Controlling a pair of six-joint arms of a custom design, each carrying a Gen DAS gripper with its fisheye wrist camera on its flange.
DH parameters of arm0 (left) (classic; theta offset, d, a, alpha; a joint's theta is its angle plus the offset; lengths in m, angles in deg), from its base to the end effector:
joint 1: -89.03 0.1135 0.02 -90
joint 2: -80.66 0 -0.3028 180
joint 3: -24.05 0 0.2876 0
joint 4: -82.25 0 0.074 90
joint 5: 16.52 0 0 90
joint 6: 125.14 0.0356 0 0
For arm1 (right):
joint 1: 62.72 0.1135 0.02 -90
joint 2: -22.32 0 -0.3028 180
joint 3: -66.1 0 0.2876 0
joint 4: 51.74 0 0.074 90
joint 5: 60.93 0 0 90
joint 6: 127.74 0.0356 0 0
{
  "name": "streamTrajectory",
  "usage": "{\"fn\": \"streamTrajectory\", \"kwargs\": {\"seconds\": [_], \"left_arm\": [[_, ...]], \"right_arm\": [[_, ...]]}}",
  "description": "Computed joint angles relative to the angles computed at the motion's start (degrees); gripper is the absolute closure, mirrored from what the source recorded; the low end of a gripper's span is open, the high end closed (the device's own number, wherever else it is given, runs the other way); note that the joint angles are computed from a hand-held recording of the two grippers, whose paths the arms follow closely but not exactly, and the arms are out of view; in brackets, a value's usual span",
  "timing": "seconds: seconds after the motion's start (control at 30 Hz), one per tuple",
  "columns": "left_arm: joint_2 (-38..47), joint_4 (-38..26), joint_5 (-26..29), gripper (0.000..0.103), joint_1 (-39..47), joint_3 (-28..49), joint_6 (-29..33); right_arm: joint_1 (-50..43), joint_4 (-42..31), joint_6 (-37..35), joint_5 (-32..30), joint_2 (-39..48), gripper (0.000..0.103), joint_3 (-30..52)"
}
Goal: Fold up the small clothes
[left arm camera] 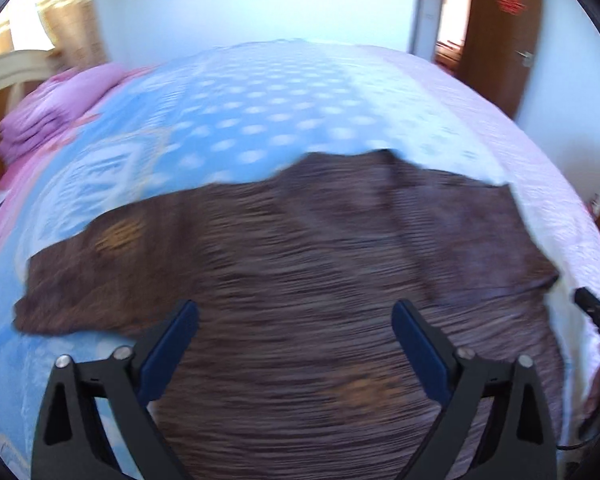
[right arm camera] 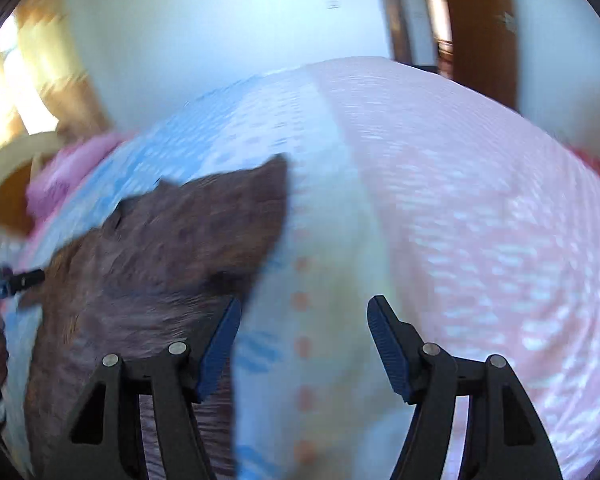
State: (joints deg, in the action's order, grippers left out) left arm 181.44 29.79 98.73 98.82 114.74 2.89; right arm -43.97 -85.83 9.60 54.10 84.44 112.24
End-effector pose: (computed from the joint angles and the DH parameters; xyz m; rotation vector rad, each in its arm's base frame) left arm 0.4054 0.0545 0.2663 0.7482 2.4095 -0.2665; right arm 0.2161 0.0574 0.2205 0.7579 2.2129 0.0281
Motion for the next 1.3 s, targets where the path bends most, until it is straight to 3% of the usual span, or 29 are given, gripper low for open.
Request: {"fn": "streamTrajectory", "kwargs": {"seconds": [0.03, 0.1, 0.17, 0.23, 0.3, 0.4, 0.6, 0.77, 0.9, 0.97, 1.03, 1.07, 1.1, 1.13, 1.3], "left_arm": [[-0.7, -0.6, -0.2, 0.021, -1.9, -0.8, -0.2], [-0.7, -1.2, -1.3, 0.027, -6.0, -2.4, -1.3], [0.0, 2.1, -4.1, 0.038, -9.9, -4.6, -3.1], [3.0, 3.9, -7.8, 0.057, -13.1, -4.8, -7.0], [4.3, 4.8, -5.3, 0.062, -13.0, -4.5, -11.0], [4.9, 3.6, -2.0, 0.098, -12.8, -3.2, -10.8], [0.6, 4.3, 2.0, 0.101, -10.1, -4.3, -8.0], [2.6, 2.8, 4.6, 0.098, -8.7, -1.7, -9.9], [6.0, 0.5, 5.2, 0.057, -10.2, 0.9, -12.8], [5.6, 4.3, 2.5, 0.054, -12.3, -1.3, -13.8], [6.0, 4.1, 0.9, 0.054, -13.6, -1.8, -13.9], [6.5, 4.6, -0.9, 0.054, -14.5, -2.0, -14.4], [6.0, 6.5, -1.7, 0.067, -14.9, -3.1, -14.4], [5.1, 8.3, -1.0, 0.097, -15.1, -4.2, -13.6], [1.3, 7.3, 2.8, 0.098, -13.0, -5.2, -11.3]], "right_arm": [[-1.0, 1.7, -0.5, -0.9, -0.2, 0.036, -1.2], [-1.4, 3.6, -0.4, -2.1, 0.3, 0.036, -2.8], [-0.6, 3.1, 0.1, -1.3, 0.1, 0.036, -2.4], [0.1, 3.4, -0.3, -1.7, -0.3, 0.036, -2.3], [1.6, 3.2, -0.2, -1.0, 1.3, 0.036, -1.8], [4.0, 2.3, -0.8, 0.8, 2.7, 0.035, -0.6], [3.9, 4.2, -0.8, 0.4, 3.5, 0.033, -1.2], [3.4, 5.3, 0.6, 0.7, 4.2, 0.032, -1.2], [3.9, 5.3, 0.8, 1.3, 4.2, 0.031, -1.1], [3.6, 5.6, 0.7, 1.0, 4.1, 0.031, -1.4], [3.6, 5.7, 0.8, 0.9, 4.1, 0.031, -1.4], [3.5, 5.8, 0.6, 0.8, 4.1, 0.031, -1.4], [3.4, 5.9, 0.6, 0.7, 4.1, 0.031, -1.4], [3.4, 6.0, 0.5, 0.6, 4.0, 0.031, -1.6], [3.3, 6.0, 0.5, 0.4, 3.9, 0.030, -1.7]]}}
